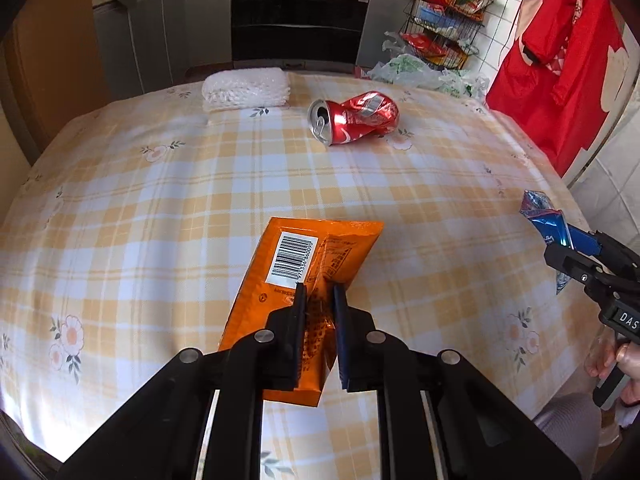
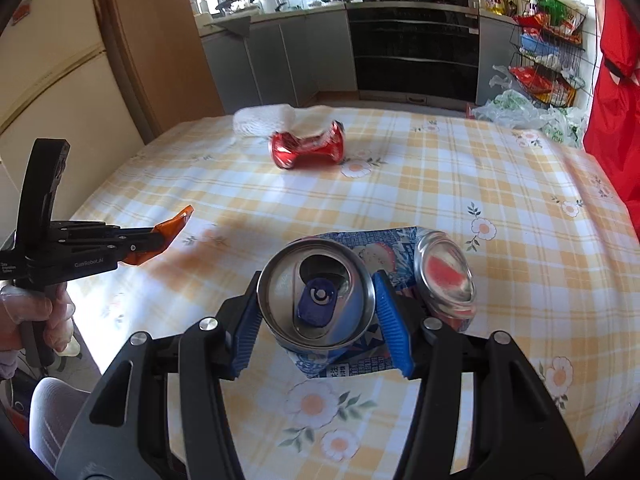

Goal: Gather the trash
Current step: 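Grasp the orange packet with the left tool while the right tool grasps the blue-white can, then carry the orange packet and blue-white can over the bin and release both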

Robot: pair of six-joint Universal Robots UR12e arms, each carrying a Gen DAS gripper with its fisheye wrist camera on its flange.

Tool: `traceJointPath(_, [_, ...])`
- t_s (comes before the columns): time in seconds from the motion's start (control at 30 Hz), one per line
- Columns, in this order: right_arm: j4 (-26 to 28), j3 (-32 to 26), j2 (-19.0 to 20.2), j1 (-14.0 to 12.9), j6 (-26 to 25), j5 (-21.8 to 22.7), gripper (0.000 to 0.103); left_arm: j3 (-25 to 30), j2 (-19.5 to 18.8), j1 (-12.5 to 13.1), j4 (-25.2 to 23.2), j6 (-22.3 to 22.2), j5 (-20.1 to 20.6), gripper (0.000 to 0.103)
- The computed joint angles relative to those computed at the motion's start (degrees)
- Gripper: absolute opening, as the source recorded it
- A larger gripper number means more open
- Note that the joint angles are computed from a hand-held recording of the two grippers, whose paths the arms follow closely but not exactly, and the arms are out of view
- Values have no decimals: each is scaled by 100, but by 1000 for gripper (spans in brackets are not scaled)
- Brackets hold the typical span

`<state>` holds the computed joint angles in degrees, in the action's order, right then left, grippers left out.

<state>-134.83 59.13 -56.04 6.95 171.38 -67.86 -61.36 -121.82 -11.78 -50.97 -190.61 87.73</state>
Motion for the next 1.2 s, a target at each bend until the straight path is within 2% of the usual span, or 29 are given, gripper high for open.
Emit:
traceJointPath(0.23, [-548,716,-652,39,-41,282,55,-1017,835,-53,1007,-483,-390,13])
traceJointPath(0.37, [-765,1136,-1046,70,-133,368,55,-1690,1362,-103,1554,-955,-415,13])
traceJointPath(0.57, [-987,1806,-1555,116,-102,461,55,-2465,1957,-281,2069,-1488,-22,13])
traceJointPath(0.7, [-799,2192,-1781,184,-240,472,55,-2805,2160,-460,2218,-1509,267,13])
traceJointPath(0.87, [-495,2466,-1932,305,-484,469,55,-3120,2342,-517,2254,-1615,268,13])
traceJointPath(1.0, [-439,2583,-1979,353,-400,422,56,-3398,2533,-502,2371,-1717,325,13])
traceJointPath(1.2, [-739,2682,-2039,348,-211,217,76,-3541,2635,-506,2384,-1752,367,13])
